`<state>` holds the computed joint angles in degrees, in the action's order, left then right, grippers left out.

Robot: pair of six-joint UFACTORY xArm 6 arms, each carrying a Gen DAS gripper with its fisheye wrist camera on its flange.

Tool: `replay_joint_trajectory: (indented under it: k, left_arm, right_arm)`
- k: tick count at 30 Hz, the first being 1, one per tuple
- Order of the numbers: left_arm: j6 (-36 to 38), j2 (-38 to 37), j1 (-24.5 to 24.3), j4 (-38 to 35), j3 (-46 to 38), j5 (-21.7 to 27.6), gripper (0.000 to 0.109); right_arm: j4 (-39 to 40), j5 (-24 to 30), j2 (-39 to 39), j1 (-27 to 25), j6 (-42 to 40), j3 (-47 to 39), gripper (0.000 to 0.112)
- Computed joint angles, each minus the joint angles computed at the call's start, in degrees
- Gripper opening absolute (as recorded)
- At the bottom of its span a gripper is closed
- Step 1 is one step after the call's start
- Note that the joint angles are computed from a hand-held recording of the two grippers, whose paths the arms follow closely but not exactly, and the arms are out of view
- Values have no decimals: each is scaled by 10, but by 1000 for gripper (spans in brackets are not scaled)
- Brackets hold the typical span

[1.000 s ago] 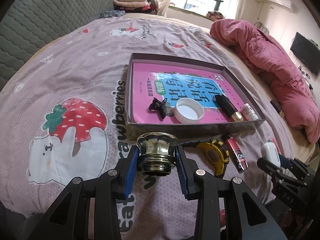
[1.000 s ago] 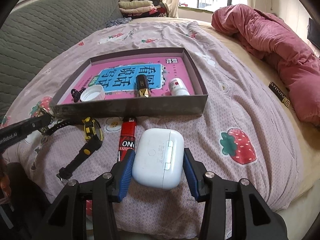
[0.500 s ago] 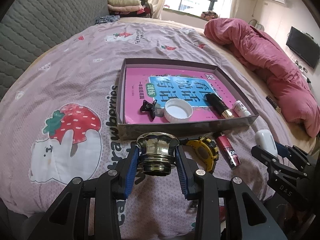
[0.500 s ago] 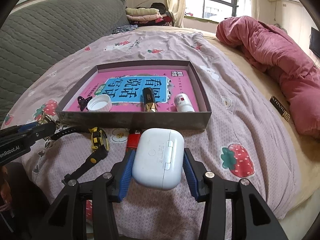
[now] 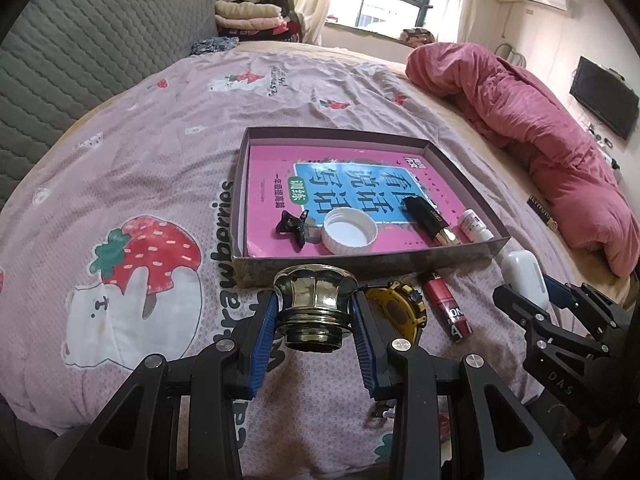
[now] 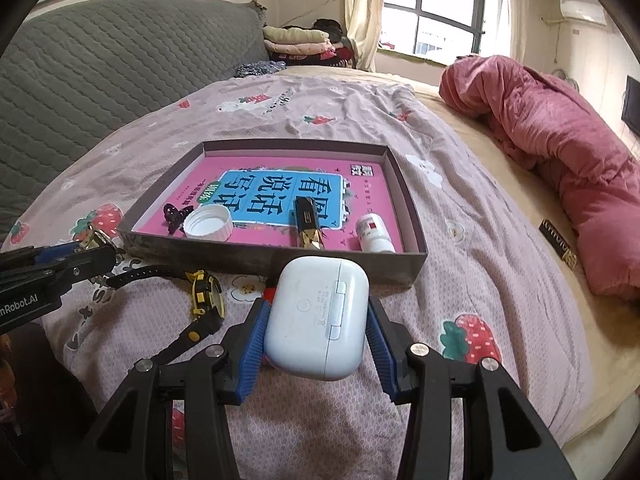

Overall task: Organize rigid objects
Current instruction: 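Lift and carry the brass knob and earbuds case toward the tray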

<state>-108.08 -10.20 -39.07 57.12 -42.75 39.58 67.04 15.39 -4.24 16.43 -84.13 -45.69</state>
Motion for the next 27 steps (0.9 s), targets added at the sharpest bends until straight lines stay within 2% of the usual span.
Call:
replay_joint_trajectory:
  k: [20, 27]
  left_arm:
    - [17, 0, -19, -10, -30, 39, 38]
    - [18, 5, -12, -5, -41, 32, 37]
  right_arm:
    - [67, 23, -14, -7, -69, -14, 48]
    - [78, 27, -11, -12, -76, -26, 48]
